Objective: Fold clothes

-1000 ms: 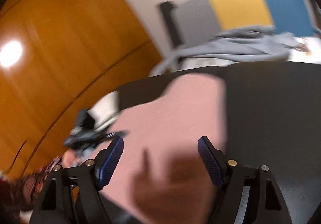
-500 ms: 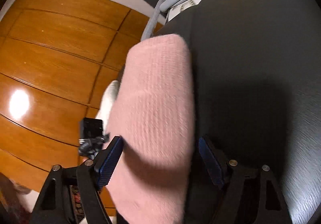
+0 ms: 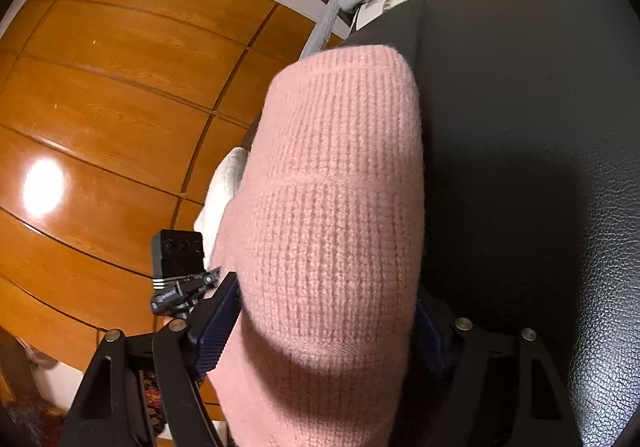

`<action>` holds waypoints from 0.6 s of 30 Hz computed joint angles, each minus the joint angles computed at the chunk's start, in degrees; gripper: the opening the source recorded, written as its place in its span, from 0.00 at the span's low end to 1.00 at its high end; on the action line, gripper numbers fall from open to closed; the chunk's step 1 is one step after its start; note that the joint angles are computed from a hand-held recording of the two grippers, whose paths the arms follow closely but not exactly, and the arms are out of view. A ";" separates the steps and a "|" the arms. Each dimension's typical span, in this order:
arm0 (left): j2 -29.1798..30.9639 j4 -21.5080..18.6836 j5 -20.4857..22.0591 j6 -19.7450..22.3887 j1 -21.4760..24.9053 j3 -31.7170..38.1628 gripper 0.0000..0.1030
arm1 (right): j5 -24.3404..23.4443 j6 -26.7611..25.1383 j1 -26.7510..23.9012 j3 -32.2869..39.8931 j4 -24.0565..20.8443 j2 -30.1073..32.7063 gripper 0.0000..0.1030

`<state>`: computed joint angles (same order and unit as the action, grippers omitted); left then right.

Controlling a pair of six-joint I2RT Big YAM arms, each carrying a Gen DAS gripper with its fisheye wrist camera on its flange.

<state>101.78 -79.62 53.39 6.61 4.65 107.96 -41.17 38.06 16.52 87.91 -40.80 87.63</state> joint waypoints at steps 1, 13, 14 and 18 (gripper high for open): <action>-1.43 2.85 -1.12 -0.79 -0.24 -1.94 0.52 | 1.23 -0.52 0.57 -0.24 0.49 -0.27 0.80; -10.63 16.92 -11.24 -2.78 -2.28 -11.83 0.34 | 13.40 -4.23 4.45 2.13 -3.04 -1.13 0.55; -11.55 17.84 -11.85 -2.46 -2.36 -12.63 0.33 | 14.57 -5.36 4.93 3.27 -4.26 -1.02 0.53; -15.73 21.61 -9.18 -3.11 -1.35 -16.53 0.32 | 16.68 -8.28 6.92 9.19 -7.22 0.29 0.51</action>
